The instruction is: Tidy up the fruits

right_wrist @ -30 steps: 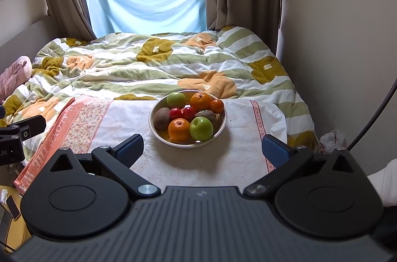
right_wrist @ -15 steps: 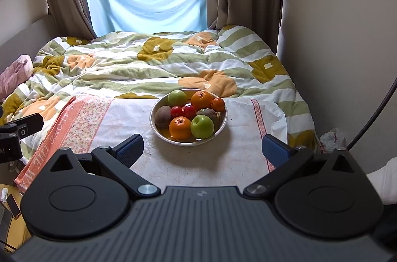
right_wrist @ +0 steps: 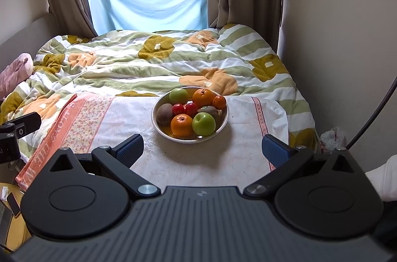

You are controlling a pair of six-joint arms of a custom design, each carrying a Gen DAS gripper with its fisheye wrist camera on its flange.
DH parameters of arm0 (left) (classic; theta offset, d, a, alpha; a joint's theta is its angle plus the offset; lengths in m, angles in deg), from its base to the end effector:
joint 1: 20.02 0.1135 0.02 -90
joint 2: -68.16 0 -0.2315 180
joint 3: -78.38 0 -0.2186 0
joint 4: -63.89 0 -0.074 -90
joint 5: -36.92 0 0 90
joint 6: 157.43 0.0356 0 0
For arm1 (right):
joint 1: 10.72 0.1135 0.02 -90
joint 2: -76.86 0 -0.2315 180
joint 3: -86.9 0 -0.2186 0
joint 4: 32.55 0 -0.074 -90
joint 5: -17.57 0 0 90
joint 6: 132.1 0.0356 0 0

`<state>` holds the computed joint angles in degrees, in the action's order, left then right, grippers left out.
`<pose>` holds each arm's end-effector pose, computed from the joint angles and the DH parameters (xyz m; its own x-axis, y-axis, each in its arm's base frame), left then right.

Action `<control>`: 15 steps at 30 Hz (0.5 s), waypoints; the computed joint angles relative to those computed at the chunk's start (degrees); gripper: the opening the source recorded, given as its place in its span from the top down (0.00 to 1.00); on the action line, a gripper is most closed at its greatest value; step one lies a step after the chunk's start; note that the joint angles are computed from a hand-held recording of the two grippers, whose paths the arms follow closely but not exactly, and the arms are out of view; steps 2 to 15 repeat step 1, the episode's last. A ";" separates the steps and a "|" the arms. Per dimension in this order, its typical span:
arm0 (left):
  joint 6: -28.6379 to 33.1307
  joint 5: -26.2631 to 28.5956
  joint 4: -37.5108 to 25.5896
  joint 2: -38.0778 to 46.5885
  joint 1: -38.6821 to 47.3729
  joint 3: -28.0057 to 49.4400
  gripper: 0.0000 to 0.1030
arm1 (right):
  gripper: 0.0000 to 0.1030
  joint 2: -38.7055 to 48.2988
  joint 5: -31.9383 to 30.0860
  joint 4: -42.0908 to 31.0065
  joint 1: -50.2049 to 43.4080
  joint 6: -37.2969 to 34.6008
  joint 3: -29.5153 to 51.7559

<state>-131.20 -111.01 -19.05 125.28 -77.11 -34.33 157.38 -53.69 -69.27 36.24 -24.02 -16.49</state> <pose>0.0998 -0.0986 0.2578 -0.5069 -0.0934 -0.8569 -0.3288 0.9399 0.0920 0.2006 0.1981 0.2568 -0.5856 -0.1965 -0.7864 -0.3618 0.9315 0.0367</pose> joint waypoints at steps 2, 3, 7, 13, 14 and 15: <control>0.29 0.19 0.25 -0.22 0.14 -0.17 0.00 | 0.00 0.04 0.00 -0.09 0.02 0.00 0.04; 0.29 0.19 0.25 -0.22 0.14 -0.17 0.00 | 0.00 0.04 0.00 -0.09 0.02 0.00 0.04; 0.29 0.19 0.25 -0.22 0.14 -0.17 0.00 | 0.00 0.04 0.00 -0.09 0.02 0.00 0.04; 0.29 0.19 0.25 -0.22 0.14 -0.17 0.00 | 0.00 0.04 0.00 -0.09 0.02 0.00 0.04; 0.29 0.19 0.25 -0.22 0.14 -0.17 0.00 | 0.00 0.04 0.00 -0.09 0.02 0.00 0.04; 0.29 0.19 0.25 -0.22 0.14 -0.17 0.00 | 0.00 0.04 0.00 -0.09 0.02 0.00 0.04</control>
